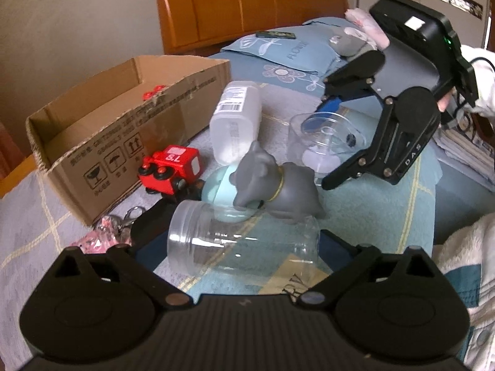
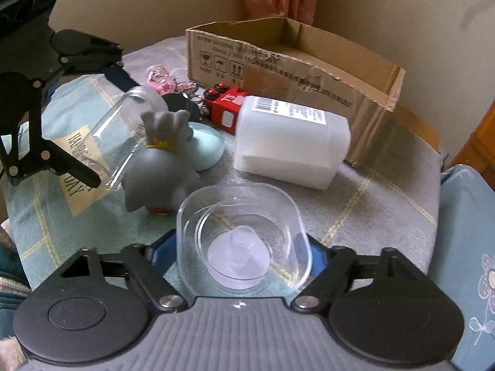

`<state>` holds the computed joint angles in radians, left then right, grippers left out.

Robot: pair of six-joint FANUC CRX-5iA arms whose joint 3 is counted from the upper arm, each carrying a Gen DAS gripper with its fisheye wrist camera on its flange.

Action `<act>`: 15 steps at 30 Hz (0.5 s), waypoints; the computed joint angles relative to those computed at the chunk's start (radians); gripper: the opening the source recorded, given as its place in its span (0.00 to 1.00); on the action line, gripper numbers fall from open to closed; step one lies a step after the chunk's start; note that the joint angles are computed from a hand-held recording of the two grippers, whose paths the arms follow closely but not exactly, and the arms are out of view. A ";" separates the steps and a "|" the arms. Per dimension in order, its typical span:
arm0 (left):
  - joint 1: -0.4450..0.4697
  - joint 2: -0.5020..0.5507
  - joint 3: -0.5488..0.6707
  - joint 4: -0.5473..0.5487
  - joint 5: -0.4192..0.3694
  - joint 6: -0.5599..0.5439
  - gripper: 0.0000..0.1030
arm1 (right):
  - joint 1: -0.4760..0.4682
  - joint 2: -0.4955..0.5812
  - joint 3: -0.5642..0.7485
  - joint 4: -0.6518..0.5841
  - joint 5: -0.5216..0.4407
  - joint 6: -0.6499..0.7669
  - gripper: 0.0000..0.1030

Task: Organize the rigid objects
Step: 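Close the right gripper on the square container while the left gripper grasps the clear jar, then carry both clear containers into the box and open both grippers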

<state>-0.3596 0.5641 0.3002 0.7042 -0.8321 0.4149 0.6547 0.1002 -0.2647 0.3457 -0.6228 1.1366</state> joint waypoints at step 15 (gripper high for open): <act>0.011 -0.019 0.106 -0.182 -0.088 0.242 0.87 | 0.009 -0.041 0.049 -0.066 -0.073 -0.003 0.80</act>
<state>-0.3490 0.5455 0.4061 0.5222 -0.9201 0.6568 0.6637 0.0587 -0.2153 0.2795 -0.6961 1.1336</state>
